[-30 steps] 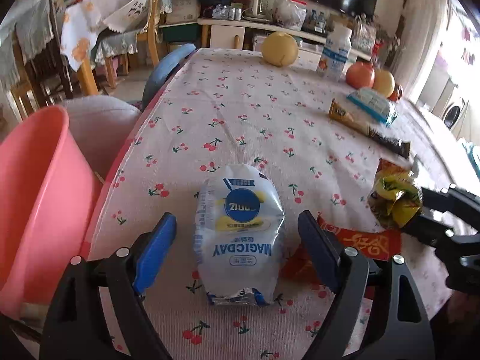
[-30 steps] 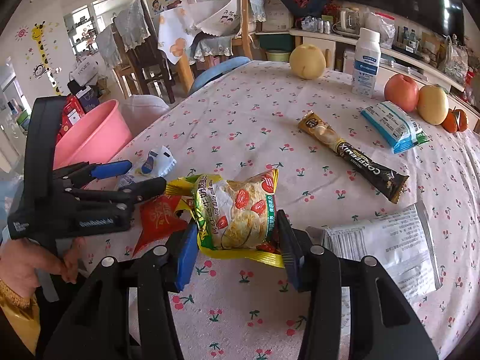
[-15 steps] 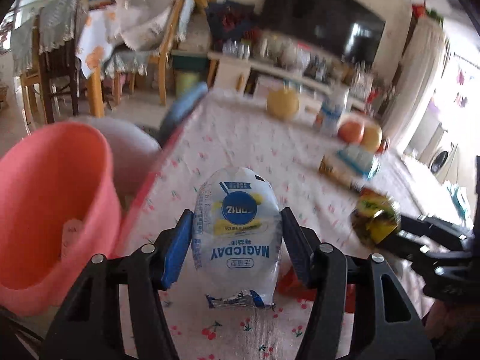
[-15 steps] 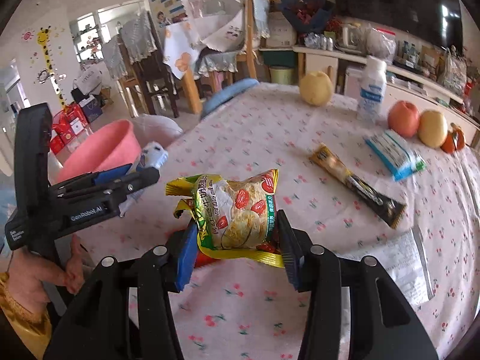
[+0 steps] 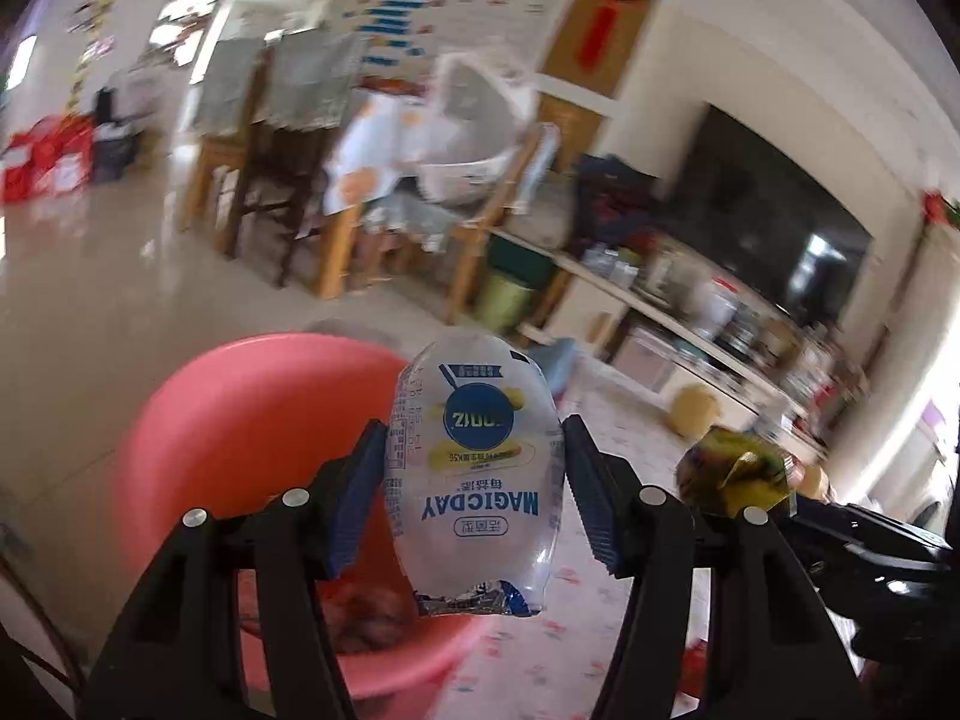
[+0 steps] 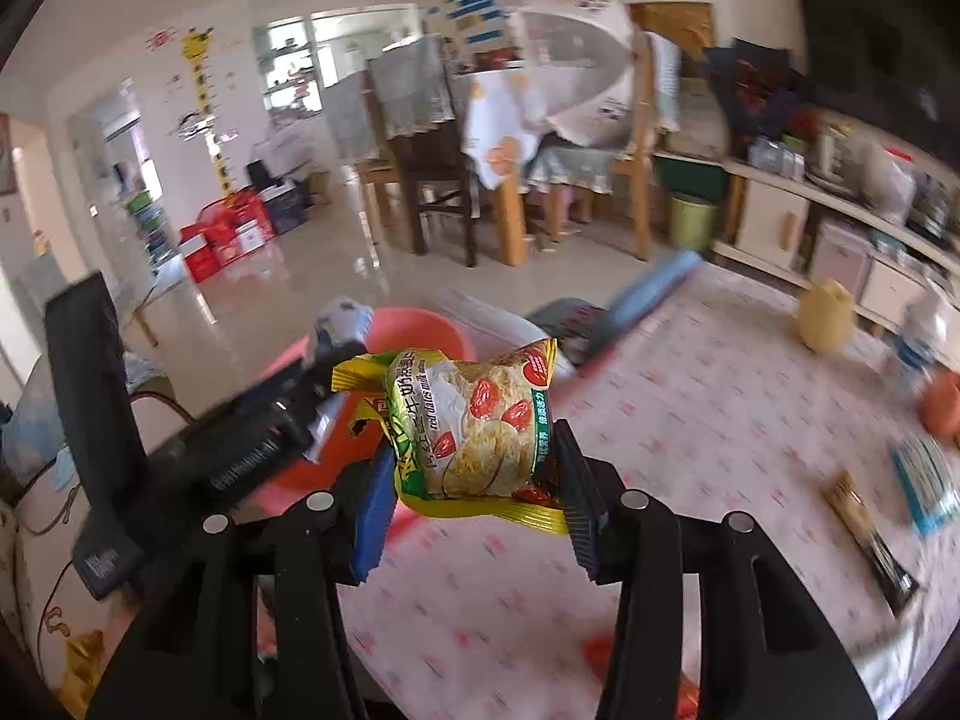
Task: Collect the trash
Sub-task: 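Carry both bags to the pink bucket and open both tools over it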
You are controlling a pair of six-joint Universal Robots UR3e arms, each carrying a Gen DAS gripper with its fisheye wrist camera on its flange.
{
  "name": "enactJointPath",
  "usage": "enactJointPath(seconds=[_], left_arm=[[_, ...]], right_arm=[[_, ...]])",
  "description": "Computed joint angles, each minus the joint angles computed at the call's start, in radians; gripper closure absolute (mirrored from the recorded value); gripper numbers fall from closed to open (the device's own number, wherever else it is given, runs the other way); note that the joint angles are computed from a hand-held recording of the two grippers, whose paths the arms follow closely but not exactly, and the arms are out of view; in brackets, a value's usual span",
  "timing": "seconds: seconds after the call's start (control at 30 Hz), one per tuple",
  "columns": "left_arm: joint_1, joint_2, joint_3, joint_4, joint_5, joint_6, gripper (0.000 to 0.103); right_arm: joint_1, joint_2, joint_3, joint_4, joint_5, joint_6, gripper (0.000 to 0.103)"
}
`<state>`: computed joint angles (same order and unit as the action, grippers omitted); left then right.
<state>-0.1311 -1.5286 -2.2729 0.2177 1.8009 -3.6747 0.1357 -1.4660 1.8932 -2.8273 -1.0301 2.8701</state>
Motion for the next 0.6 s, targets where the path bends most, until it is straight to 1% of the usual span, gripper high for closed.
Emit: enactJointPath(seconds=[0.13, 0.2, 0.27, 0.3, 0.33, 0.37, 0.4, 0.43, 0.47, 0.5, 0.6], left_arm=[[0.127, 0.065, -0.070, -0.034, -0.081, -0.052, 0.043], [0.186, 0.090, -0.083, -0.085, -0.126, -0.072, 0.043], [0.230, 0.107, -0.087, -0.144, -0.150, -0.088, 0.038], [0.229, 0.111, -0.077, -0.184, -0.117, -0.093, 0.028], [0.230, 0.117, -0.080, -0.194, -0.098, -0.095, 0.025], [0.226, 0.114, -0.076, -0.198, -0.080, -0.099, 0.023], [0.227, 0.115, -0.075, -0.204, -0.066, -0.098, 0.018], [0.228, 0.114, -0.075, -0.203, -0.061, -0.093, 0.017], [0.216, 0.103, -0.061, -0.214, -0.044, -0.088, 0.016], [0.210, 0.097, -0.054, -0.218, -0.034, -0.085, 0.016], [0.161, 0.064, -0.023, -0.205, 0.019, -0.074, 0.016]], right_arm=[[0.119, 0.165, -0.201, 0.007, -0.050, 0.046, 0.053], [0.172, 0.259, -0.322, 0.031, -0.077, 0.068, 0.050], [0.202, 0.334, -0.417, 0.068, -0.092, 0.088, 0.048], [0.212, 0.359, -0.436, 0.062, -0.106, 0.100, 0.041], [0.221, 0.382, -0.457, 0.061, -0.123, 0.114, 0.033], [0.221, 0.384, -0.448, 0.048, -0.134, 0.129, 0.029], [0.216, 0.380, -0.429, 0.030, -0.135, 0.149, 0.023], [0.205, 0.366, -0.396, 0.005, -0.121, 0.163, 0.019], [0.196, 0.348, -0.357, -0.020, -0.114, 0.169, 0.017], [0.189, 0.327, -0.315, -0.047, -0.124, 0.173, 0.013], [0.170, 0.266, -0.208, -0.099, -0.160, 0.167, 0.013]])
